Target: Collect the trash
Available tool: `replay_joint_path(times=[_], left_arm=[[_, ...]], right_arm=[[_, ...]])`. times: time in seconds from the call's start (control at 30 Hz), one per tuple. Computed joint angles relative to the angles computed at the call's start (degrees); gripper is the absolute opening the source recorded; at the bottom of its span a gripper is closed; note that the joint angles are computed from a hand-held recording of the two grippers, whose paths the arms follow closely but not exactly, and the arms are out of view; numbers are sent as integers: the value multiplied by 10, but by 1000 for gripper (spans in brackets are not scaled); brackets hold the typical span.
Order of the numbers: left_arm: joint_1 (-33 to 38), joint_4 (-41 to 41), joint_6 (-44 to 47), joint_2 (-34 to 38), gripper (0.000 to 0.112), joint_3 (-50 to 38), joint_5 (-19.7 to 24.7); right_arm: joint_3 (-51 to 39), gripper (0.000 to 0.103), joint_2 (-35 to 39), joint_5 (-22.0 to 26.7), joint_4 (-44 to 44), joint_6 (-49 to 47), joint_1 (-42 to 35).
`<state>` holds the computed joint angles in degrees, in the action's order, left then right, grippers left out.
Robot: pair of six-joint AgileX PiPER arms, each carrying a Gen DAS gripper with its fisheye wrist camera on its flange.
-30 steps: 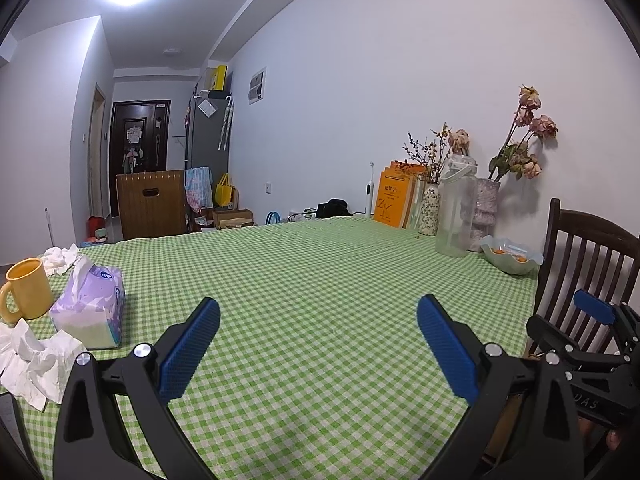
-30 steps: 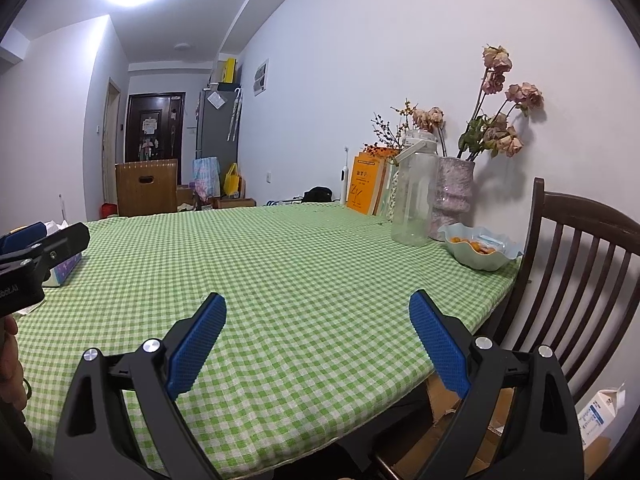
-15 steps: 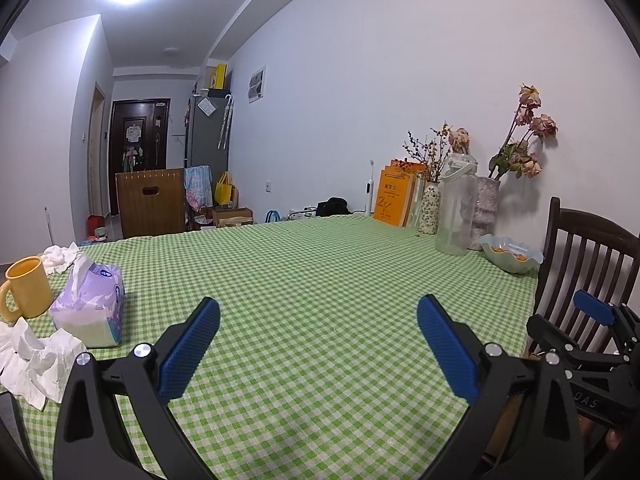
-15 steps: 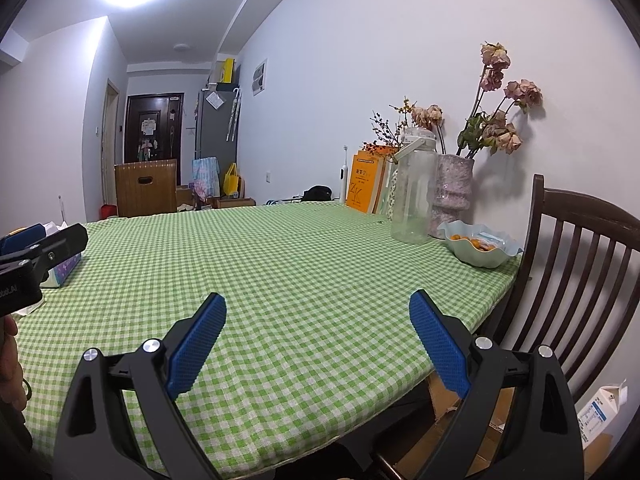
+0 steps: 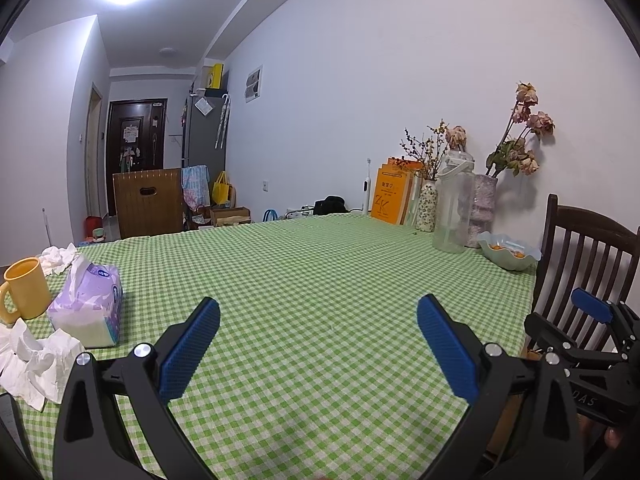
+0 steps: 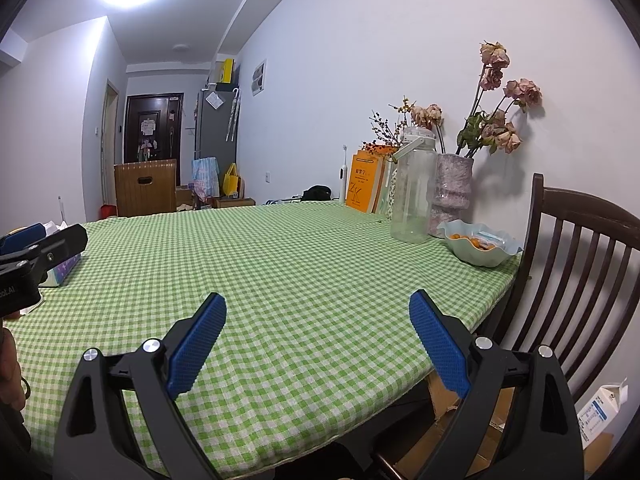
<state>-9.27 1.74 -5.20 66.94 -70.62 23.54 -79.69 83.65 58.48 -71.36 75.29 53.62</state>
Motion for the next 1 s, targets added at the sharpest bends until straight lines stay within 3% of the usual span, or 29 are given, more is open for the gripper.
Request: replay_joint_path(times=[0.1, 0.43, 1.0], left_arm=[[8, -32, 27, 2, 96, -3, 4], [0, 10, -9, -2, 96, 5, -3], [-2, -6, 14, -2, 96, 8, -8]], right_arm=[[0, 89, 0, 0, -1, 1, 0], [1, 89, 0, 3, -1, -1, 1], [3, 89, -2, 1, -1, 2, 1]])
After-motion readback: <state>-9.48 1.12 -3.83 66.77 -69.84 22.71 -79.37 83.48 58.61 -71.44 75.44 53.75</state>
